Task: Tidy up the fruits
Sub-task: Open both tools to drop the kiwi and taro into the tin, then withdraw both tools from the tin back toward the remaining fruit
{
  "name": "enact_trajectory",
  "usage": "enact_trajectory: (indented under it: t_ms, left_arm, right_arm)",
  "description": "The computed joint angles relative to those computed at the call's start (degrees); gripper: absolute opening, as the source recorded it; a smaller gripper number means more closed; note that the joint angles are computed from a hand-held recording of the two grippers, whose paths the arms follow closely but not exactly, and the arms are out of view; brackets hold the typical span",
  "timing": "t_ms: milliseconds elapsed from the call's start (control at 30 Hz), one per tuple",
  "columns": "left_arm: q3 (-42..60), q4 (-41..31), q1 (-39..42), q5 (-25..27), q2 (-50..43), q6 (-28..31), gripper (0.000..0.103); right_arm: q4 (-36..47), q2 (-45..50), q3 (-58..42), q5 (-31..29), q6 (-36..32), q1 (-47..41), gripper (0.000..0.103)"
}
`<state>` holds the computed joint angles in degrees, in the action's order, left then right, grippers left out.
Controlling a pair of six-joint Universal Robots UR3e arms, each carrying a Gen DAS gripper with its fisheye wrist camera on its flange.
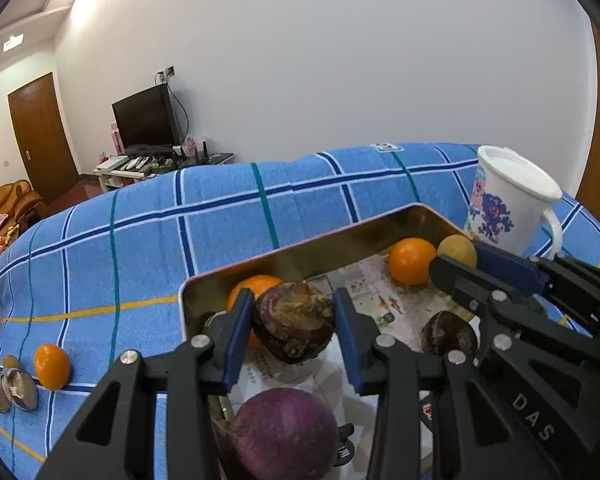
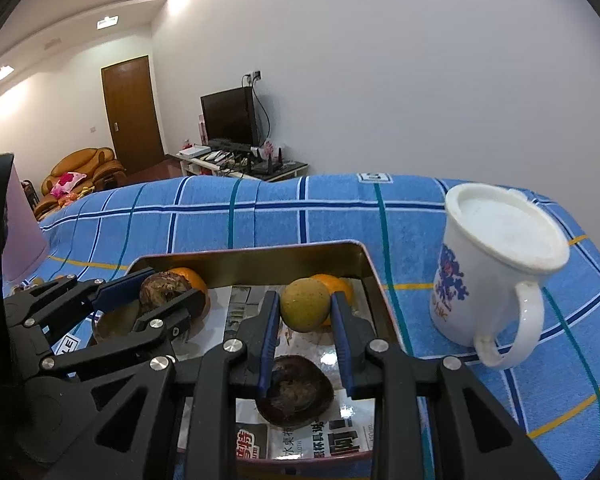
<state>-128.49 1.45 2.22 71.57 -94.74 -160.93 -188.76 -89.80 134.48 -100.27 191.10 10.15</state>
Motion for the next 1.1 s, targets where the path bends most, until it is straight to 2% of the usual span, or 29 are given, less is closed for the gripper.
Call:
enact_trajectory:
  t_ms: [267, 400, 567, 667, 833, 900, 1000, 1100]
  left_arm:
    - [0.84, 0.16, -1.40, 2.35, -0.91, -0.77, 0.042]
    - [0.59, 1.21, -1.76, 2.96, -1.02, -1.15, 0.042]
    - [0.29, 1.25, -1.60, 2.82, -0.66, -1.38, 0.045]
    - [-0.11, 1.91, -1.77, 3.69, -0.41, -1.96, 0.050]
    - [-1.76, 6.58, -1.36, 5.39, -0.21, -3.78, 0.075]
    - [-2.76, 9.13, -1.01, 5.69, 0.06, -4.09, 0.080]
    - [-3.77, 10.82, -0.01, 5.55, 0.91, -4.99, 0.086]
    - [-4.71, 11.75, 1.96, 4.36, 1.79, -7.08, 0.099]
  right_arm:
    - [1.85, 0.36, -0.48, 4.90, -0.66, -3.20, 0.028]
    - [0.78, 1.02, -0.41, 5.13, -0.88, -3.36, 0.028]
    - [0.27, -0.79, 1.97, 9.37, -1.08, -6.11, 0.028]
    - [0.25, -1.99, 3.26, 11.40, -1.19, -7.75, 0.028]
    - [-2.89, -3.78, 6.21, 13.30, -0.57, -9.55, 0.028]
    - [-4.98, -4.29, 7.68, 13.92, -0.32, -10.24, 0.029]
    - [-8.12, -4.61, 8.87, 11.58, 0.43, -9.41, 0.040]
    - [-10.77, -5.74, 10.67, 11.44, 1.98, -10.33, 0.058]
